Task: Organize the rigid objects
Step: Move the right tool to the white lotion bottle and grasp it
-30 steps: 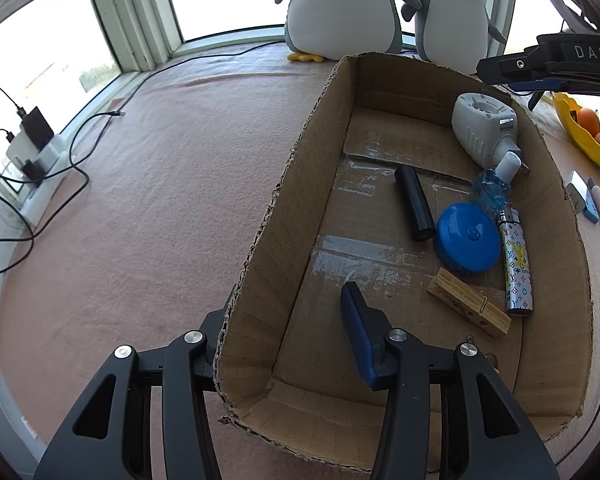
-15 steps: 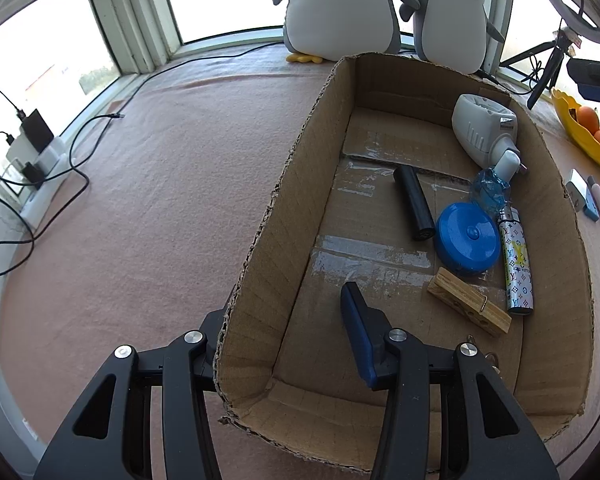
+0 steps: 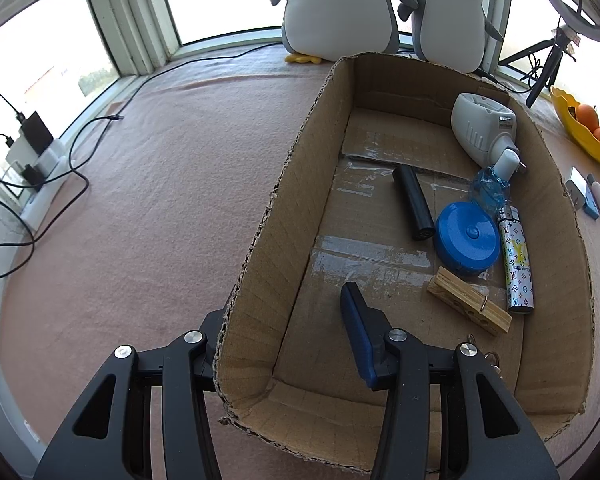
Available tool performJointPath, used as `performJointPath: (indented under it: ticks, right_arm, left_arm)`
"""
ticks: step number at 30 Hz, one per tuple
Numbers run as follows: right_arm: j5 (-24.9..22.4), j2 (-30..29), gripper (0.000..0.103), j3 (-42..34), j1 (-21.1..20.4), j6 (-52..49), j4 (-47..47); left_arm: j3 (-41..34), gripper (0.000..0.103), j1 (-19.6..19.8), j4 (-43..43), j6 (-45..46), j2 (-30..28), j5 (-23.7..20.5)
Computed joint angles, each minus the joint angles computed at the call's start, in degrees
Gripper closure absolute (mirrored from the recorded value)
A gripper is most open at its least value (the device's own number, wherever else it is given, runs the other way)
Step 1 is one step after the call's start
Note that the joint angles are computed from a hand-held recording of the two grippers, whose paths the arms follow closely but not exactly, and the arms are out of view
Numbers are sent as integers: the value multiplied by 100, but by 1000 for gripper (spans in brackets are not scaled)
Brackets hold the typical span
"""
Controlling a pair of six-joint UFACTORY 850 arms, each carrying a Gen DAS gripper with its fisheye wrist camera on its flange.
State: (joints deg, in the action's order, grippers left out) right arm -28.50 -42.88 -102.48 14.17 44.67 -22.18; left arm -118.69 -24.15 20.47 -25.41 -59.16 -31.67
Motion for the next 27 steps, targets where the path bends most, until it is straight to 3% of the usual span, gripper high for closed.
performJointPath:
  ticks: [11,27]
  right_arm:
    - [-589,-222,47,113,-264,-65,287]
    - [-908,-684,51,-327,-542,-848,1555]
  left_arm:
    - [-5,56,-10,27,-21,-2,-5]
    - [2,56,-9,29,-24,1,2]
